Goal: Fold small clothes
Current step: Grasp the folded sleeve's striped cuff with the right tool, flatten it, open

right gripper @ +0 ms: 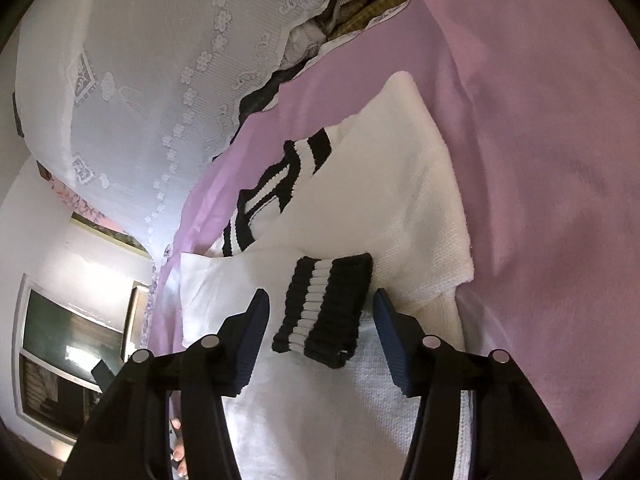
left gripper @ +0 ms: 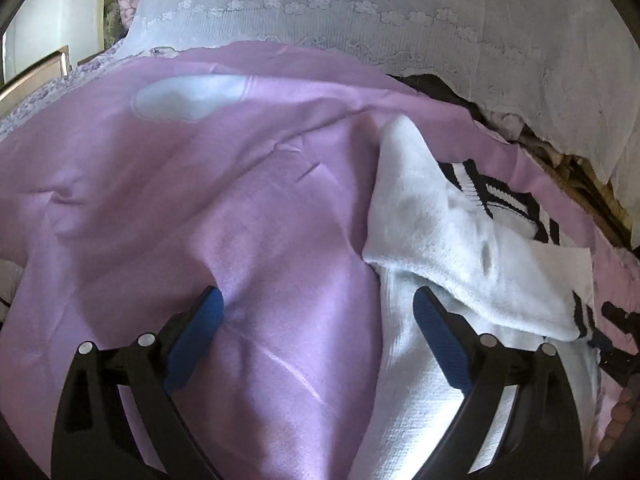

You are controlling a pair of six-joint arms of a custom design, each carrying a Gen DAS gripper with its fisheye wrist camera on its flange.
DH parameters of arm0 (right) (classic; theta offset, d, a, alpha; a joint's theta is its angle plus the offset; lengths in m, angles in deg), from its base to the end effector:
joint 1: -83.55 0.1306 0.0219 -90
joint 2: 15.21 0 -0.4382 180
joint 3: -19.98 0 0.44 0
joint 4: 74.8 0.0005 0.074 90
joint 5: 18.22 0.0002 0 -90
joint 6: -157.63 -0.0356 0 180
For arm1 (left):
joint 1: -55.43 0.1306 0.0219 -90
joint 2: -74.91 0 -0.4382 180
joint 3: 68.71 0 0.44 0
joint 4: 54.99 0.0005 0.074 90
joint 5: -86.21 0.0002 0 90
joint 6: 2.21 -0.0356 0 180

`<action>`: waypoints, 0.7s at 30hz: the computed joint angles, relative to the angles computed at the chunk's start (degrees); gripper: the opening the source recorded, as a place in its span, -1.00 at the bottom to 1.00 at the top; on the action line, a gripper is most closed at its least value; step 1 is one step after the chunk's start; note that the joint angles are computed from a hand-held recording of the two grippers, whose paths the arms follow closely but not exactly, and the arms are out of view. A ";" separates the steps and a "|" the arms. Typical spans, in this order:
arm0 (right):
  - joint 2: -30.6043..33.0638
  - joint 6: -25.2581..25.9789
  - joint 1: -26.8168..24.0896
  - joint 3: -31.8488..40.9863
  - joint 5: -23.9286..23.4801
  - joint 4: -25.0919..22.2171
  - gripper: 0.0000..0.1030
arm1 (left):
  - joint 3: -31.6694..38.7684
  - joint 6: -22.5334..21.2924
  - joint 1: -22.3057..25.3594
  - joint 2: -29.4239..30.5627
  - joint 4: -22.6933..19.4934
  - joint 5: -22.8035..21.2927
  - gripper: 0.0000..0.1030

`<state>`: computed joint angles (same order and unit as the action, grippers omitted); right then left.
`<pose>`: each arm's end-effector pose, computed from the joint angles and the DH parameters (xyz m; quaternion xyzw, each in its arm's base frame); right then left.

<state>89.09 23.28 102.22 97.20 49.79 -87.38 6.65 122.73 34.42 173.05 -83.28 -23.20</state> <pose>0.5683 0.2056 0.2865 0.1183 0.8842 0.3654 0.2657 0.5241 -0.1891 0.3102 -0.1685 0.9157 -0.0137 0.3646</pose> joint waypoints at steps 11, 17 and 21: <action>0.41 9.55 3.68 3.04 13.97 -0.43 -0.77 | 2.22 -2.10 -1.21 1.67 -4.47 -3.01 0.91; -0.09 12.64 1.31 5.48 18.17 -2.28 -0.77 | 3.15 -2.55 -1.61 2.57 -6.21 -4.30 0.91; 3.03 10.11 -1.10 5.24 16.10 -4.88 -0.76 | 4.21 -3.07 -1.95 3.44 -8.02 -5.34 0.91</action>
